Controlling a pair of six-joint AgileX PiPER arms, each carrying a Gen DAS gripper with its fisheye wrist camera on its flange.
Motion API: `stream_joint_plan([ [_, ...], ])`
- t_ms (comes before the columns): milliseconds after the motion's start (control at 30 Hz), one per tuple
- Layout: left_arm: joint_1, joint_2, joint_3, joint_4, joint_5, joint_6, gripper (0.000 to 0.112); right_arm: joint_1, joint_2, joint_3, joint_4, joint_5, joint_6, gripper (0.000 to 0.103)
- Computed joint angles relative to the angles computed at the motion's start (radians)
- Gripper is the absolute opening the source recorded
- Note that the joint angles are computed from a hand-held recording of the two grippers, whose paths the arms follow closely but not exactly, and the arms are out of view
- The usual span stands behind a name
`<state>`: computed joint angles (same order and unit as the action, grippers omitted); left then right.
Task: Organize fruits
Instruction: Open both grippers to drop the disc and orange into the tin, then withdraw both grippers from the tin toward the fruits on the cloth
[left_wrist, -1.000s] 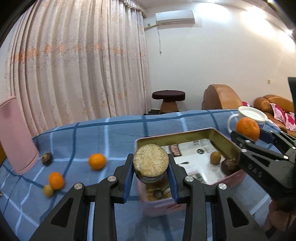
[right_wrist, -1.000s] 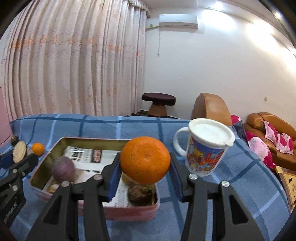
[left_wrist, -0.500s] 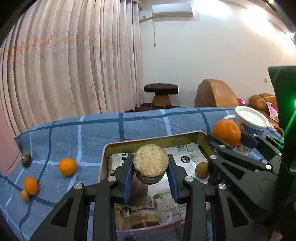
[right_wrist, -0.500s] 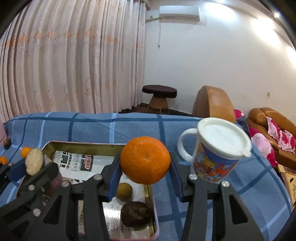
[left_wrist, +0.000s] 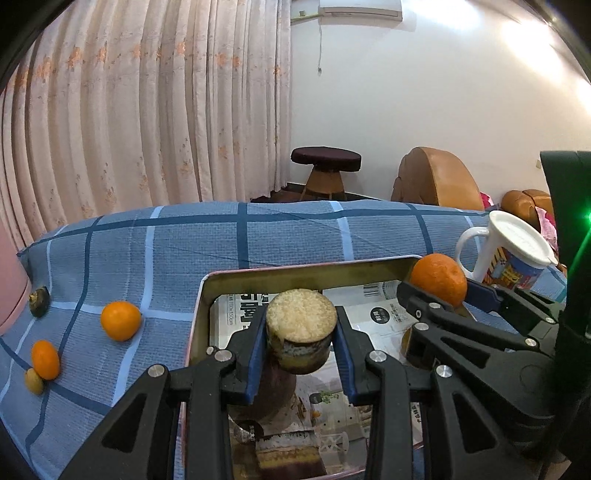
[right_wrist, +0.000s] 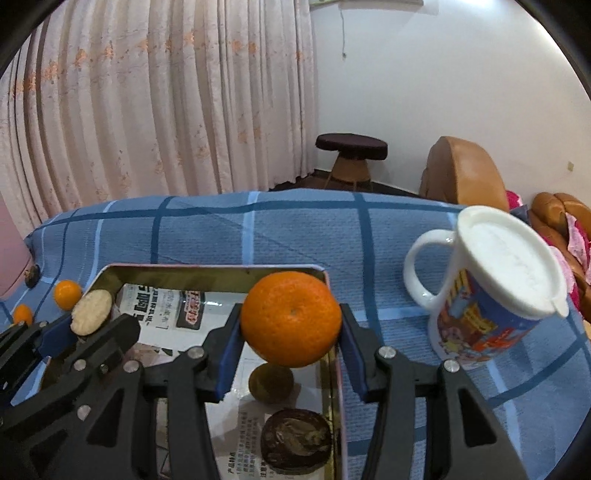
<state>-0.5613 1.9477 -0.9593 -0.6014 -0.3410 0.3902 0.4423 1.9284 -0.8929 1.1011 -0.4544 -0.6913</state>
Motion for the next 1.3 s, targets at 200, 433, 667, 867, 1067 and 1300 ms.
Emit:
stream_joint_plan([
  [200, 0.003, -0.009, 0.018, 0.045, -0.017, -0.038, 0.036, -0.027, -0.016, 0.029, -0.161, 0.026, 0.167, 0.056],
  [433, 0.016, -0.023, 0.053, 0.176, -0.055, -0.160, 0.039, -0.083, -0.048, 0.098, -0.511, 0.020, 0.532, 0.061],
  [667, 0.039, -0.081, 0.173, 0.286, -0.241, -0.332, 0.086, -0.095, -0.106, 0.209, -0.617, -0.148, 0.726, 0.097],
  [867, 0.012, -0.111, 0.210, 0.241, -0.308, -0.251, 0.091, -0.045, -0.146, 0.294, -0.537, -0.318, 0.738, 0.103],
  [1067, -0.010, -0.127, 0.245, 0.099, -0.379, -0.107, 0.091, 0.107, -0.144, 0.303, -0.236, -0.487, 0.532, 0.103],
  [1300, 0.006, -0.092, 0.257, -0.027, -0.475, 0.004, 0.091, 0.221, -0.076, 0.254, -0.079, -0.618, 0.403, 0.103],
])
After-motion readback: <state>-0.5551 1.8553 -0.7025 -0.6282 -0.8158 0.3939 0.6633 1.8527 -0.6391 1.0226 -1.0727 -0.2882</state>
